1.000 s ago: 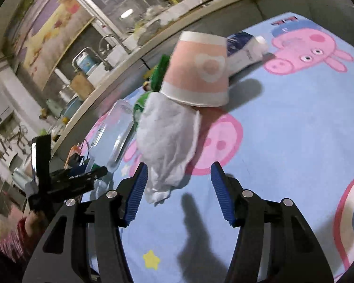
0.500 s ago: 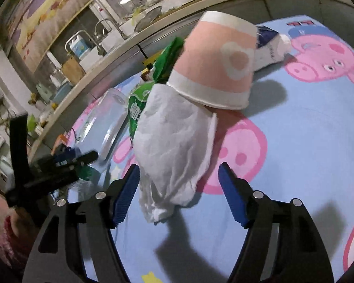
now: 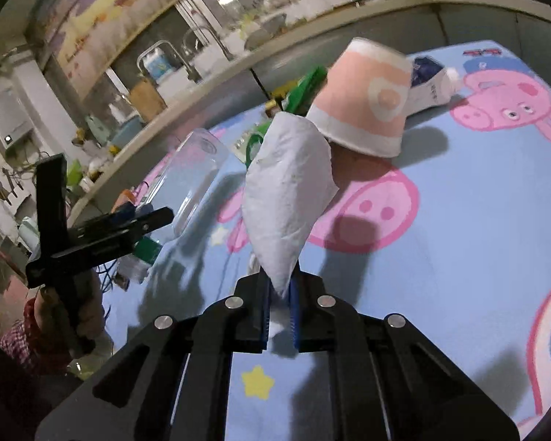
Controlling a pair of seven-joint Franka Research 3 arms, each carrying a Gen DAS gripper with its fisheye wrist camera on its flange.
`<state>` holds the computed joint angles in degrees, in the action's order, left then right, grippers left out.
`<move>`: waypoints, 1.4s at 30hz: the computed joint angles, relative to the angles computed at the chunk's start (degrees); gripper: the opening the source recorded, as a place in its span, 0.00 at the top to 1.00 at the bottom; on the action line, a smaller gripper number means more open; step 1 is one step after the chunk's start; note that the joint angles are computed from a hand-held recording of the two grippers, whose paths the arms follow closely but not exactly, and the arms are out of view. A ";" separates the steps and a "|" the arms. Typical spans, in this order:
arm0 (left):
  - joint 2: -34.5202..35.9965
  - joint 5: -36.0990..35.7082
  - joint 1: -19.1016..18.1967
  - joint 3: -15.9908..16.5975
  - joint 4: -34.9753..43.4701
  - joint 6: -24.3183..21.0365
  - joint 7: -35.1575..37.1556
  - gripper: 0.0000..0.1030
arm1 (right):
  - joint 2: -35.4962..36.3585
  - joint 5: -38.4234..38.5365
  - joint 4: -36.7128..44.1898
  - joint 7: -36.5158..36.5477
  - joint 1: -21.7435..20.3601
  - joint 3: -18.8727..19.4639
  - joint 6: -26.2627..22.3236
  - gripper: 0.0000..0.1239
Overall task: Collect trash
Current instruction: 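Lift the bottle with the left tool while the right tool grasps the white tissue, then drop the bottle into the bin with the left tool while the right tool drops the tissue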
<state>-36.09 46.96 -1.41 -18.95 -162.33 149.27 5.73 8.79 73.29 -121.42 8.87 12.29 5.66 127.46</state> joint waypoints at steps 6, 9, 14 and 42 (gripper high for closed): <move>-0.03 6.37 1.57 -3.50 3.80 9.49 -2.13 0.40 | 0.26 2.93 0.62 1.86 -2.97 -2.16 0.19 0.93; 5.06 13.11 5.42 -6.61 9.71 15.71 -3.79 0.40 | 0.84 5.11 1.83 2.85 -5.03 -3.08 0.73 0.93; 21.69 22.87 6.91 -7.89 24.30 21.63 -3.39 0.40 | 2.90 7.34 4.86 4.59 -8.86 -4.75 2.95 0.93; 80.41 -4.48 -18.36 1.18 96.36 6.96 50.22 0.40 | 24.75 1.00 29.59 21.45 -24.05 0.79 11.93 0.91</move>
